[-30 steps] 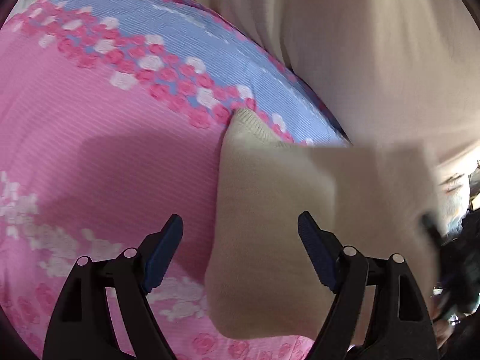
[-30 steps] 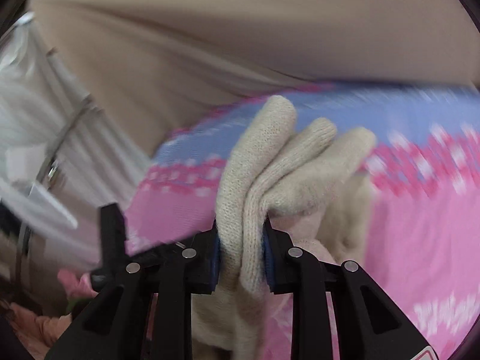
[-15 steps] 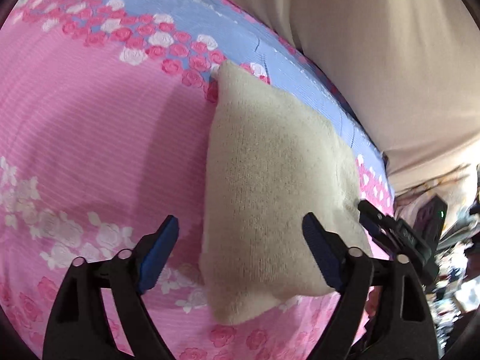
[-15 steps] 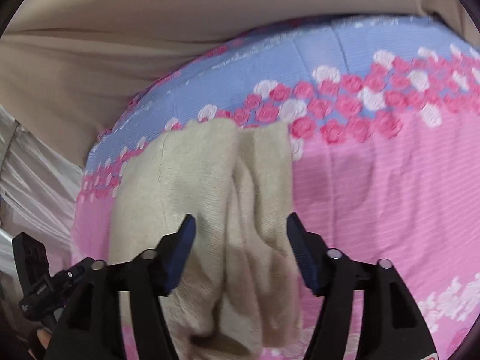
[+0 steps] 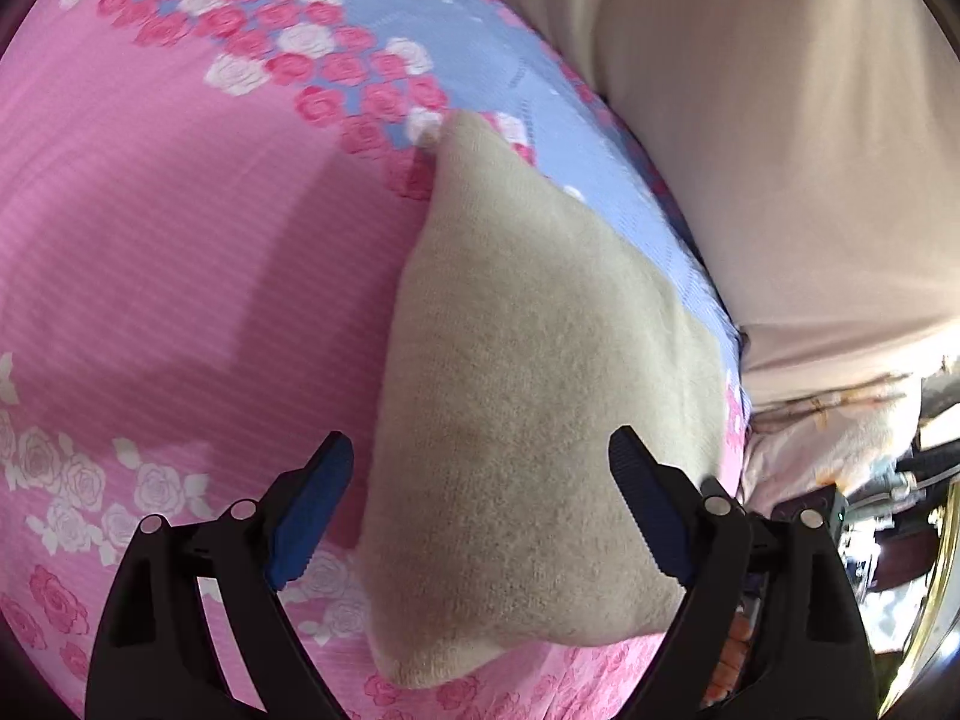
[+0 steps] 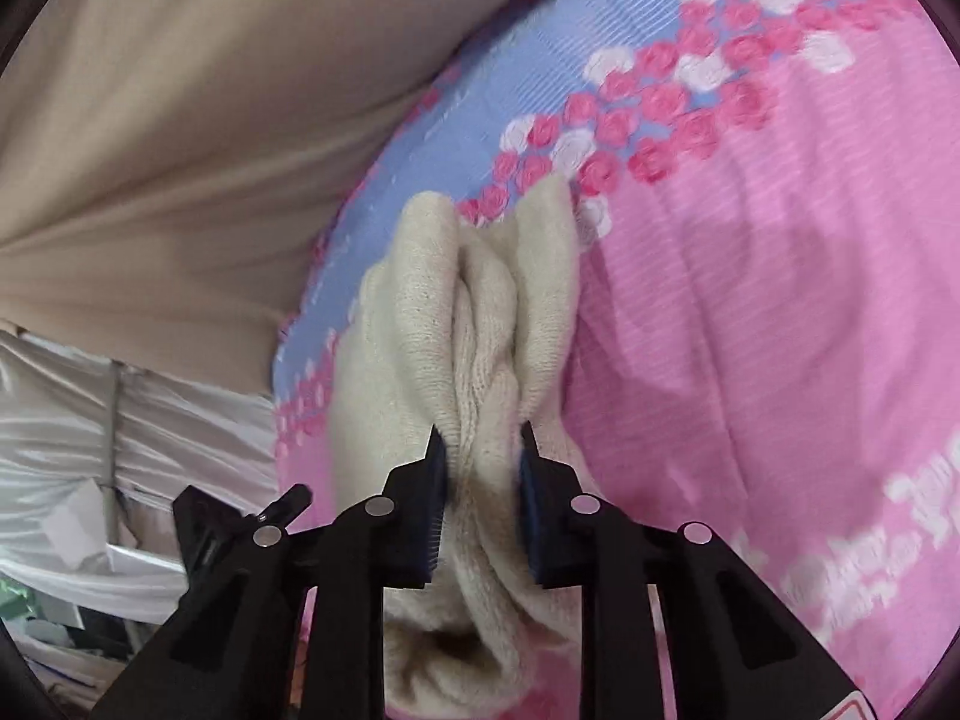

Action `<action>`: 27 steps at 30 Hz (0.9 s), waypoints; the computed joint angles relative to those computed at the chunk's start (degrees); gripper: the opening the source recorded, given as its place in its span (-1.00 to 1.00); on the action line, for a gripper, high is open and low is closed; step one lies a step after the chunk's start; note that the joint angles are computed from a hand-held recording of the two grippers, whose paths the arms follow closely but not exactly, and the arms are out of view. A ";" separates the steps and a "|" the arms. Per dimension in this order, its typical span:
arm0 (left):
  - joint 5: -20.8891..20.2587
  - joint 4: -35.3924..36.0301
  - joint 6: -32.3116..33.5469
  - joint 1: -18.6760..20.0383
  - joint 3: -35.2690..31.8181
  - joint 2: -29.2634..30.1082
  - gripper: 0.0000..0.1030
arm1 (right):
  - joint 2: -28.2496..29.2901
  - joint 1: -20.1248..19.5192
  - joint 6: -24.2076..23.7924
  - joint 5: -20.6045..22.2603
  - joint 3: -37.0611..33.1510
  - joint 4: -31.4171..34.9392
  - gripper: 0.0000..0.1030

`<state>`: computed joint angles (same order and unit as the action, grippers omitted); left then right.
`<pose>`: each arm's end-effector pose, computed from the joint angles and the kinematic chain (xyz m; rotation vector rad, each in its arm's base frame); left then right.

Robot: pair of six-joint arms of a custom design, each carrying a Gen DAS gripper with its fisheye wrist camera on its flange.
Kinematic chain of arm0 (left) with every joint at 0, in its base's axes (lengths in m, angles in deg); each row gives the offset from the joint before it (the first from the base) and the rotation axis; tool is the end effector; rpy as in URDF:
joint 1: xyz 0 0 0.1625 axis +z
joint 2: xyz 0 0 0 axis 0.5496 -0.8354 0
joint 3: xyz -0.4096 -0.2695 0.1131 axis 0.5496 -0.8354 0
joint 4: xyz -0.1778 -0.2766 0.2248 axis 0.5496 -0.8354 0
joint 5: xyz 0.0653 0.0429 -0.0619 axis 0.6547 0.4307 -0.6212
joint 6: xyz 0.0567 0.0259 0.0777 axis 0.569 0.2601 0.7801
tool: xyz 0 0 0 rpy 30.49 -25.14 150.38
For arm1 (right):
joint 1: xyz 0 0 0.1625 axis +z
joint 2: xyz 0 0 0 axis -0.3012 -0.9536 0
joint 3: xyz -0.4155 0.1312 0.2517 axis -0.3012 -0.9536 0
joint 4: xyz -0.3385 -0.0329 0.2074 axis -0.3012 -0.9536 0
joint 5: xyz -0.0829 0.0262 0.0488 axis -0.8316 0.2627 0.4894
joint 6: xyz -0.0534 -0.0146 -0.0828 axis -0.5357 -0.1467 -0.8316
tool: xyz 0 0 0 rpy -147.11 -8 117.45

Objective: Fold small clothes

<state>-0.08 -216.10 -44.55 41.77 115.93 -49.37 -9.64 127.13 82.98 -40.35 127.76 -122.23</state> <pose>-0.0346 -0.6858 0.3375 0.1570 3.0646 -0.2381 0.2760 -0.4927 0.0882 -0.6940 -2.8272 1.0483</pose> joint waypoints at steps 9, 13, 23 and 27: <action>0.62 1.04 -0.85 1.00 1.43 2.14 0.86 | 2.65 -3.77 -0.76 0.28 -0.52 1.37 0.35; 0.36 -1.64 -0.68 1.09 1.87 2.78 0.91 | 4.11 -5.95 -2.36 4.55 -1.81 -1.07 0.44; -10.19 9.23 1.79 -0.77 -4.83 1.39 -0.18 | -1.83 4.29 -0.87 -1.00 -5.25 5.50 -0.30; -15.19 16.18 5.22 -2.63 -9.30 -2.13 -0.17 | -4.47 11.41 -2.87 -6.00 -8.88 8.95 -0.30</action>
<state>-15.26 -199.92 -39.33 39.14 106.63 -51.50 -14.11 138.54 80.11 -46.35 118.89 -113.28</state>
